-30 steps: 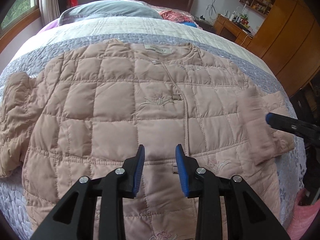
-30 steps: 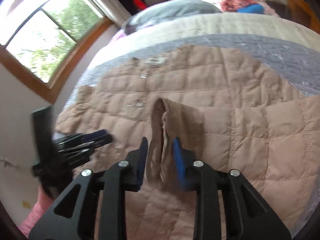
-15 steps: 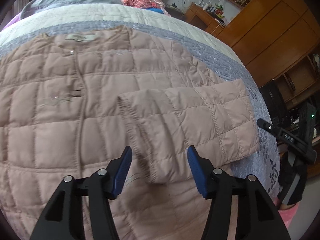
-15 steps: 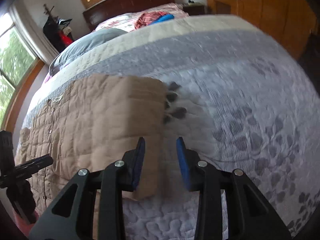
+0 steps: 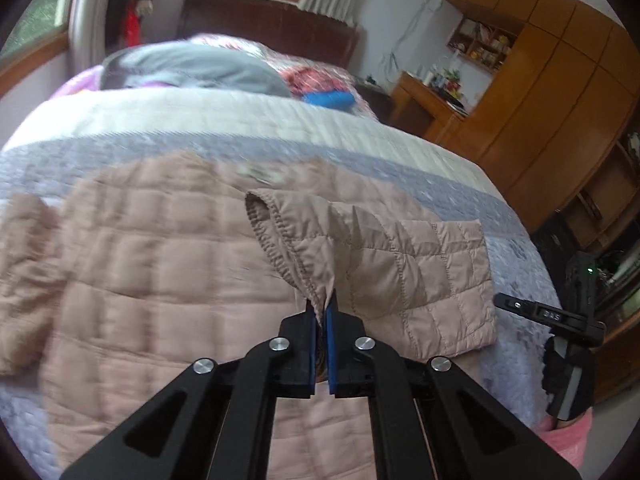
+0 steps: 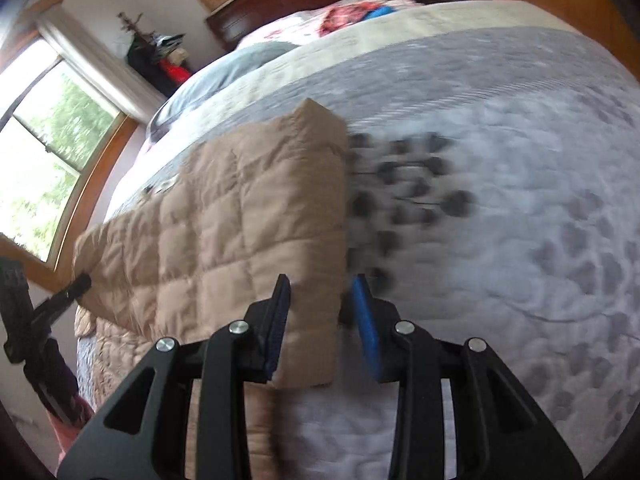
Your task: Fold large clothes
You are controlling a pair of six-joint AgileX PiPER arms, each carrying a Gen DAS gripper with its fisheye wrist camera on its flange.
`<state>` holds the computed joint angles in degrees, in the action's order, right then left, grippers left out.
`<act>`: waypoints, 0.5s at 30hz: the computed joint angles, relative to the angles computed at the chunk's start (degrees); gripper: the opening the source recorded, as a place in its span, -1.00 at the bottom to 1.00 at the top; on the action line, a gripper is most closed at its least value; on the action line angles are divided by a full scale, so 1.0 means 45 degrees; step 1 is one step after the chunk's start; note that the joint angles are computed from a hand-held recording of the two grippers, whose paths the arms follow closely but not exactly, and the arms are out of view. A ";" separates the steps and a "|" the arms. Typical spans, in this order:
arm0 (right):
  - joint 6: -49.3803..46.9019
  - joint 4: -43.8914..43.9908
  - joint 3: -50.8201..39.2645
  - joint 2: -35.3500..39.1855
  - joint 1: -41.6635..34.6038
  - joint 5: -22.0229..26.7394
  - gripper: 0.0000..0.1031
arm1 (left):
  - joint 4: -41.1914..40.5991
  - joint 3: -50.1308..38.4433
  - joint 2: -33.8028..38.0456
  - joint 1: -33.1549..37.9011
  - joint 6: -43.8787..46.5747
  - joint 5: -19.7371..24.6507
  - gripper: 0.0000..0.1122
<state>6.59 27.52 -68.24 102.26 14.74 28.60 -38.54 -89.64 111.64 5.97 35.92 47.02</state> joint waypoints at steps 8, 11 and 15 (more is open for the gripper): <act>0.1516 -0.2026 -0.3323 0.1710 0.1611 0.1539 -0.36 | 0.1870 -0.1660 0.1293 0.1429 -0.1103 0.0146 -0.94; 0.2419 -0.3001 -0.4173 0.2447 0.1925 0.2105 -0.36 | 0.2686 -0.2354 0.2450 0.1489 -0.1513 0.0432 -0.93; 0.2767 -0.3383 -0.4591 0.2976 0.1891 0.2603 -0.39 | 0.2969 -0.2705 0.3588 0.1454 -0.1594 0.0357 -0.90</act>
<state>19.04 12.30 -88.90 115.65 23.25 40.31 -25.18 -101.82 127.79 12.52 28.75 48.63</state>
